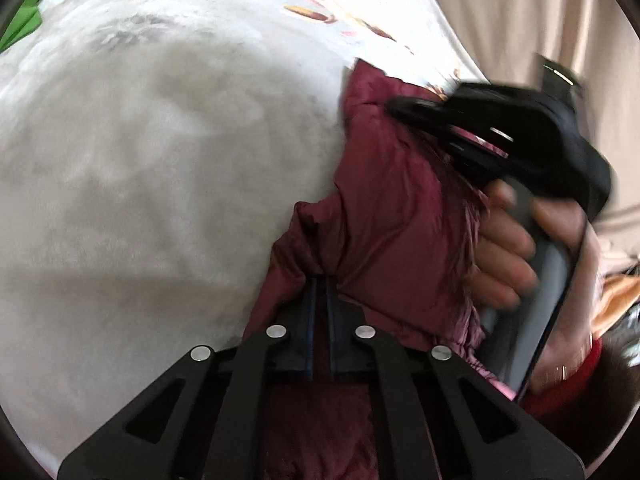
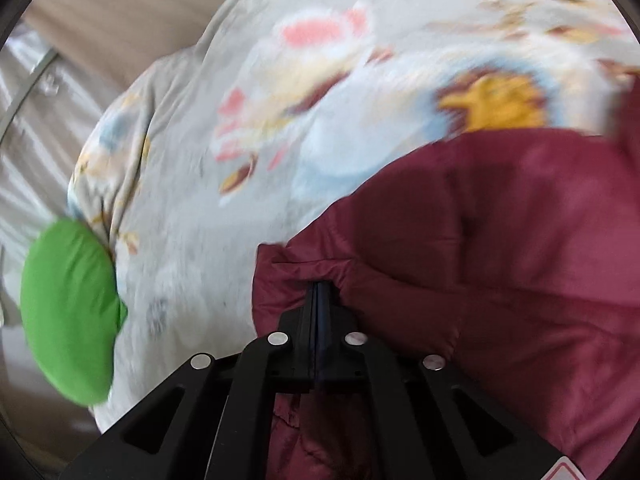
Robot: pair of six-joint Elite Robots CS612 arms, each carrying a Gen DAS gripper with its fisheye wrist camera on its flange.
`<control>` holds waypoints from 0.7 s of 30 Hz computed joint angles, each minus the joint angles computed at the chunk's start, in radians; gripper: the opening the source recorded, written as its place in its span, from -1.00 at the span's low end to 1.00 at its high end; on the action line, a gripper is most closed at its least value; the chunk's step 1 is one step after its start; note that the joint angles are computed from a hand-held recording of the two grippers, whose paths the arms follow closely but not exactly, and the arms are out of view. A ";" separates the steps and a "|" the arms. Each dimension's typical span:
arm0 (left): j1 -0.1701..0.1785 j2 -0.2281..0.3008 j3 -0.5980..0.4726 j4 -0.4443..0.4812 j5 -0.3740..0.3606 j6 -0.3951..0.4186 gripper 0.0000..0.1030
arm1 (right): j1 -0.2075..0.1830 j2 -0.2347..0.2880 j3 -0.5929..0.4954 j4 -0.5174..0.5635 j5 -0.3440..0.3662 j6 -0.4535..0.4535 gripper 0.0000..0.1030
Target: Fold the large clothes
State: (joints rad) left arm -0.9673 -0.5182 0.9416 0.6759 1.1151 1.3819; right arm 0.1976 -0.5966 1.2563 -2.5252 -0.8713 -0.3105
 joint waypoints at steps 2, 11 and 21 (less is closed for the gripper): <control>-0.011 -0.022 0.015 0.003 -0.051 -0.005 -0.89 | -0.033 -0.038 0.074 -0.105 0.067 0.045 -0.78; 0.001 0.006 -0.073 0.076 -0.088 0.032 -0.34 | -0.254 -0.176 0.435 -0.735 -0.342 0.413 0.30; 0.003 0.159 -0.309 0.365 -0.029 -0.009 -0.59 | -0.330 -0.173 0.432 -0.561 -0.083 0.364 -0.95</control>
State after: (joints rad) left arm -0.9648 -0.3593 0.6322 1.0410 1.0863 1.3733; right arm -0.1328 -0.7691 1.6887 -3.0865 -0.9548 0.0534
